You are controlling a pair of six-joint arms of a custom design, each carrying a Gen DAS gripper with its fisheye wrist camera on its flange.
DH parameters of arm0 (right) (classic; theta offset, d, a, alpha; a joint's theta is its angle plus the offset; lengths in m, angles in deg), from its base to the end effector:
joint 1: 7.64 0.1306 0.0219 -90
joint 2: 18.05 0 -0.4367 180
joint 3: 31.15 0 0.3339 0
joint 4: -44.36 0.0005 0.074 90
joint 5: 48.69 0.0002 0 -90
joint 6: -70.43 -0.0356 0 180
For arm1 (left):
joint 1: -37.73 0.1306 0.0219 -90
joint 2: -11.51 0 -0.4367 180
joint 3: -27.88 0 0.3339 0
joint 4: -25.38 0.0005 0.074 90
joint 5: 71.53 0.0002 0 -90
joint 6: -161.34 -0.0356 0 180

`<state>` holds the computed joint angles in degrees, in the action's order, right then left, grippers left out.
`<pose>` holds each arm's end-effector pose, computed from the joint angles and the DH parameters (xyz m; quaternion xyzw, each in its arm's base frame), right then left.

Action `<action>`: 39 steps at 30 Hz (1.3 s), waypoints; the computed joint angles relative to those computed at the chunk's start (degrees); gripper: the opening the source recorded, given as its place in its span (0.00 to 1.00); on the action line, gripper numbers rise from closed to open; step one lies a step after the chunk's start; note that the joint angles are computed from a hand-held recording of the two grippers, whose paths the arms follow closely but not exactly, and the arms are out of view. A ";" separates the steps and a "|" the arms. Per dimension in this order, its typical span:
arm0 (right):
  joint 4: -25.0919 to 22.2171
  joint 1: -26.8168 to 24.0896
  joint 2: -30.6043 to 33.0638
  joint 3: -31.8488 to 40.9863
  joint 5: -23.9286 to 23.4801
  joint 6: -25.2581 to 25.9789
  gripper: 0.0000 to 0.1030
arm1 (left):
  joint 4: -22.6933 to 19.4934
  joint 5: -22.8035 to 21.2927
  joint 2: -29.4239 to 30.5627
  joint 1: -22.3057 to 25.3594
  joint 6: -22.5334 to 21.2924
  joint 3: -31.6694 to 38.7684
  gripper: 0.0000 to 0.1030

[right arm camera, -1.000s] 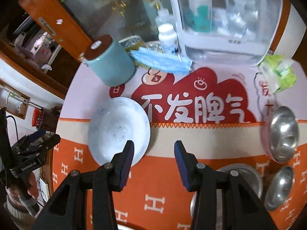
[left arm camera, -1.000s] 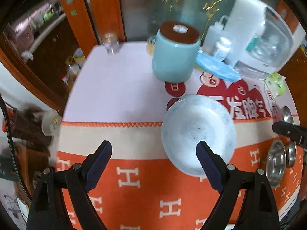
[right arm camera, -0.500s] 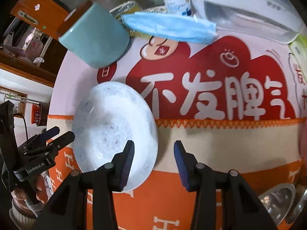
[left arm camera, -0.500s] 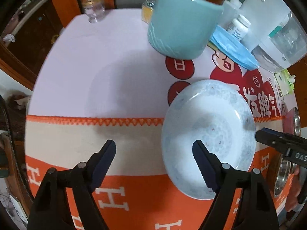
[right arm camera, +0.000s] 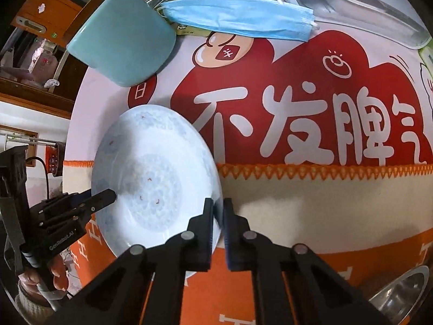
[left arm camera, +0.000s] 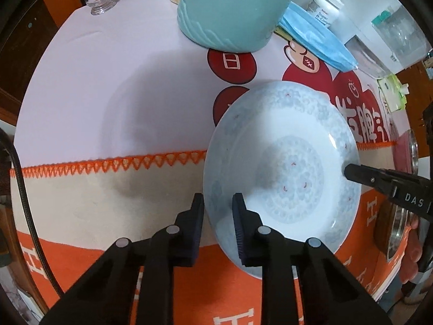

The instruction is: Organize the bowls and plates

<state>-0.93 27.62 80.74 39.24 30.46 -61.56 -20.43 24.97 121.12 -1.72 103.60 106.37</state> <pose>0.3335 0.2433 0.2987 0.0445 0.9845 0.1613 0.0519 0.3669 -0.3078 0.2628 0.0686 0.9895 -0.1122 0.0591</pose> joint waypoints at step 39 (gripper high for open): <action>-5.38 7.27 -13.97 -6.17 -0.92 -8.42 0.05 | -7.51 -1.47 -13.20 -9.65 12.11 -5.60 0.09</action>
